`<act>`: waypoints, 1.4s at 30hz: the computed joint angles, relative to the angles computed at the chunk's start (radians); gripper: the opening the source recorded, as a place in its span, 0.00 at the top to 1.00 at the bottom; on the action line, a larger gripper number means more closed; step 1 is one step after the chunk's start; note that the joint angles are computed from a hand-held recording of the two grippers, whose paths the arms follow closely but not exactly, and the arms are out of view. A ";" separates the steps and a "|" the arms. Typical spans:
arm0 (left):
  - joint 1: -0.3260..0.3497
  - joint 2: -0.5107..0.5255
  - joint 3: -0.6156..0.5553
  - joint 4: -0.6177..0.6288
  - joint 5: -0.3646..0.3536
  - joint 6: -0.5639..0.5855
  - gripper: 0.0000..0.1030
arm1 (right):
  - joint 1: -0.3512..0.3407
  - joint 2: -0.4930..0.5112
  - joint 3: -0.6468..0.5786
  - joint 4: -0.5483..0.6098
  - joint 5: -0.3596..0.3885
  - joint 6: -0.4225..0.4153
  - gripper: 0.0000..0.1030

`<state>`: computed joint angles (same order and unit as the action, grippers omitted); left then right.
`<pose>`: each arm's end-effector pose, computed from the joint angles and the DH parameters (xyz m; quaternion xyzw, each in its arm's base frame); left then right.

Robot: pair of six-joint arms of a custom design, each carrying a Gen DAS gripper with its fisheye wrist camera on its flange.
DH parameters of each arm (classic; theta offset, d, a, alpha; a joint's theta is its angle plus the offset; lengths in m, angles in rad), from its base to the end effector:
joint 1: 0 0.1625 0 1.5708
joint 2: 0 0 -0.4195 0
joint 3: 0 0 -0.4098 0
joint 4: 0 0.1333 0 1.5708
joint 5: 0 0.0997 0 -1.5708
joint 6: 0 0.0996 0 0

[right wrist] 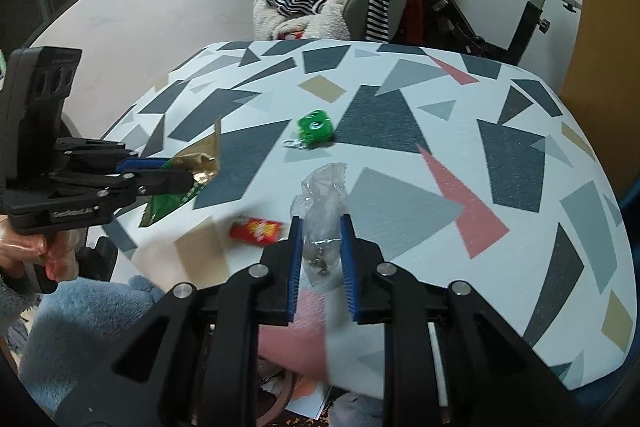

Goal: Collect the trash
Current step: 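Drop the tea packet into the brown bin with the left tool while the right tool carries the bag, then lower the clear bag into the brown bin and open the right tool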

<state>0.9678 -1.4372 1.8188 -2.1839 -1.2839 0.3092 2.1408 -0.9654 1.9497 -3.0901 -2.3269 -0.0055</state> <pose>-0.1818 -0.5488 0.3555 0.4182 0.8899 -0.1339 0.1237 0.3721 -0.4602 0.1546 0.1608 -0.8872 0.3351 0.2735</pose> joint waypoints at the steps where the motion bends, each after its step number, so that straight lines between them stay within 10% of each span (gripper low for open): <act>1: -0.002 -0.032 0.021 0.007 -0.004 -0.006 0.85 | 0.008 0.000 0.004 -0.001 0.001 0.006 0.79; 22: 0.024 -0.325 0.270 0.186 0.034 -0.031 0.84 | 0.086 0.028 0.057 0.050 0.025 0.110 0.79; 26: 0.029 -0.320 0.271 0.170 0.025 -0.038 0.57 | 0.086 0.032 0.064 0.051 0.031 0.124 0.79; 42: 0.021 -0.371 0.284 0.034 0.119 -0.077 0.26 | 0.075 0.075 0.076 0.139 0.097 0.184 0.79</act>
<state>0.9890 -1.8078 2.1024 -2.1499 -1.1652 0.2326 2.2154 -0.8907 2.0260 -2.9515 -2.2296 0.1788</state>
